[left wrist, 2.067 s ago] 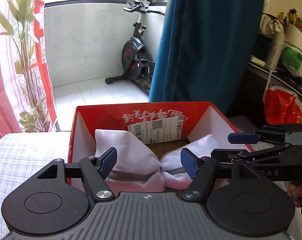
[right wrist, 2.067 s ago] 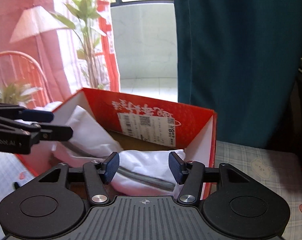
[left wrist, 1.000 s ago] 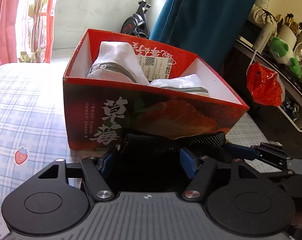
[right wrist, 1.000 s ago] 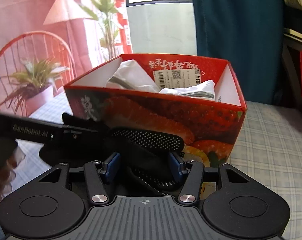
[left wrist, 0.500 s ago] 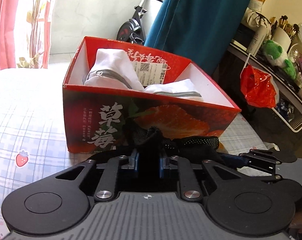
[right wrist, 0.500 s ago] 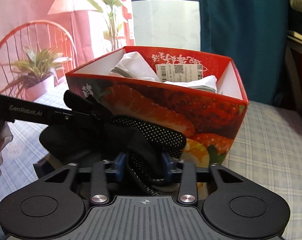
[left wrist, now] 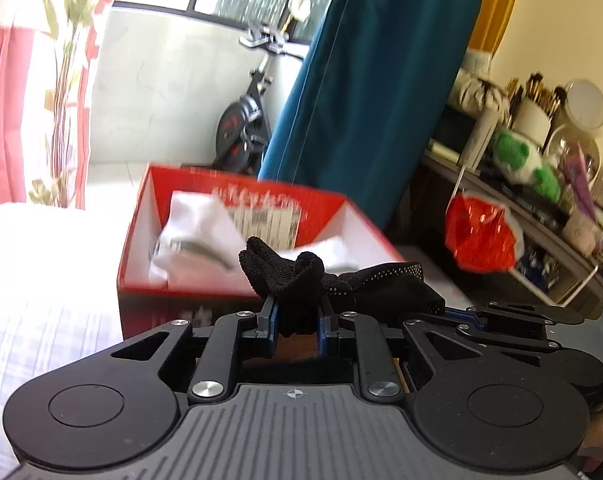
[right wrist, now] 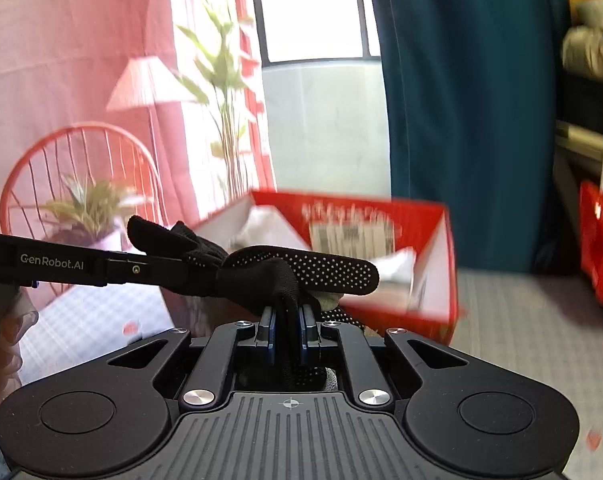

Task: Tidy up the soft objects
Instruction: 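Carry the black glove over the box and open the right tool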

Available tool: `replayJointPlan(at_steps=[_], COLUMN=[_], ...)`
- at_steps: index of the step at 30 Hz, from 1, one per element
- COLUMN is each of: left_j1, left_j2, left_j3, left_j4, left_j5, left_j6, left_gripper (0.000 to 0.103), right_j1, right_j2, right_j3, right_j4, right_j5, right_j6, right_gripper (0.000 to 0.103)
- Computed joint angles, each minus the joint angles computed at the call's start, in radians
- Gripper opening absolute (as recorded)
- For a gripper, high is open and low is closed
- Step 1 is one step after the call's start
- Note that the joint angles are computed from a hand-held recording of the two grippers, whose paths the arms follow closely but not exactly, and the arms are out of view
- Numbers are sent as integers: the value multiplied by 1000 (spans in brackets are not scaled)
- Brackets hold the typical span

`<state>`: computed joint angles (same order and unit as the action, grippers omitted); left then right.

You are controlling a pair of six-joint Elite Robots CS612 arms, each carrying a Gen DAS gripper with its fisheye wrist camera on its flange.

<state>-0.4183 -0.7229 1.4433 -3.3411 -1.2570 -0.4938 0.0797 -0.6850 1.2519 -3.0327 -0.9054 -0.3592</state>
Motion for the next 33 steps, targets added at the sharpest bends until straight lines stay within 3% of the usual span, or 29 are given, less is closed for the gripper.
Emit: replayJointPlan(at_steps=[9, 16, 25, 33], left_j1=[7, 33, 77, 116], left_j2=[9, 51, 147, 225], left_j3=[-64, -169, -353, -502], left_j4=[-25, 49, 222, 428], left_j5=[49, 54, 32, -73], left_j6=[29, 41, 12, -106], left_gripper=[20, 20, 20, 24], right_j1=[18, 34, 59, 74], right_j2=[33, 104, 265, 476], right_j3=[-113, -269, -582, -1006], right_j4=[-29, 60, 315, 690], right_j5=[4, -11, -57, -102], right_j6=[-13, -31, -110, -132], right_gripper=[10, 10, 10, 11])
